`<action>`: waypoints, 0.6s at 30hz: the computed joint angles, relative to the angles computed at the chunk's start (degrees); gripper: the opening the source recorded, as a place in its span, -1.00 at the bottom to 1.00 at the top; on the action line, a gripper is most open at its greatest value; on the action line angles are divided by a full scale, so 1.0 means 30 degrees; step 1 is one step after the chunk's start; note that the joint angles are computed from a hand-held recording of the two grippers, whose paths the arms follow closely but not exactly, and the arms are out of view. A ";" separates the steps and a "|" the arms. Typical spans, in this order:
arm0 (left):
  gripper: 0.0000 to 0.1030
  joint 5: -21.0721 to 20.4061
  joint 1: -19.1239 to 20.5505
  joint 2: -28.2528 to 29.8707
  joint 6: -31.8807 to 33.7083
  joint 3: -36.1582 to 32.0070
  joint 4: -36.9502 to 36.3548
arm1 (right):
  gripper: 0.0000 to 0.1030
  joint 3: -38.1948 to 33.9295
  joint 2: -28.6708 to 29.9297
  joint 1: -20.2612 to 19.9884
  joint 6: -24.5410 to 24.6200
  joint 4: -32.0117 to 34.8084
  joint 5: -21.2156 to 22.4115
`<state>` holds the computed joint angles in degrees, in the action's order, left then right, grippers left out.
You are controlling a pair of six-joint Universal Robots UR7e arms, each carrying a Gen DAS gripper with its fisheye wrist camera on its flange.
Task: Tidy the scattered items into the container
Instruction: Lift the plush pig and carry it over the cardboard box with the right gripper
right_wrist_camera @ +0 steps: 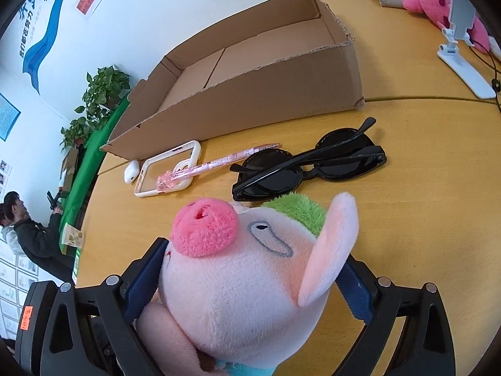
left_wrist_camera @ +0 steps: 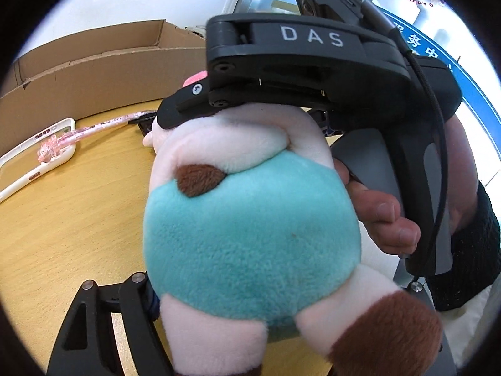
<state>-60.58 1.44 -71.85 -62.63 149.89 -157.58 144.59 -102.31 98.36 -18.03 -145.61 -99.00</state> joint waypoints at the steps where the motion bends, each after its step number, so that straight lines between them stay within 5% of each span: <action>1: 0.54 0.0070 -0.0084 -0.0103 -0.0005 0.0001 0.0151 | 0.91 0.0044 -0.0112 0.0023 -0.0006 -0.0011 0.0128; 8: 0.54 0.1314 -0.0544 -0.1633 -0.0428 0.0083 0.1762 | 0.79 -0.0504 0.0121 0.1841 0.0280 -0.0412 -0.0128; 18: 0.54 0.3954 -0.1520 -0.5023 -0.2762 -0.0321 0.7586 | 0.67 -0.2247 0.2495 0.4846 0.0521 -0.1240 -0.0097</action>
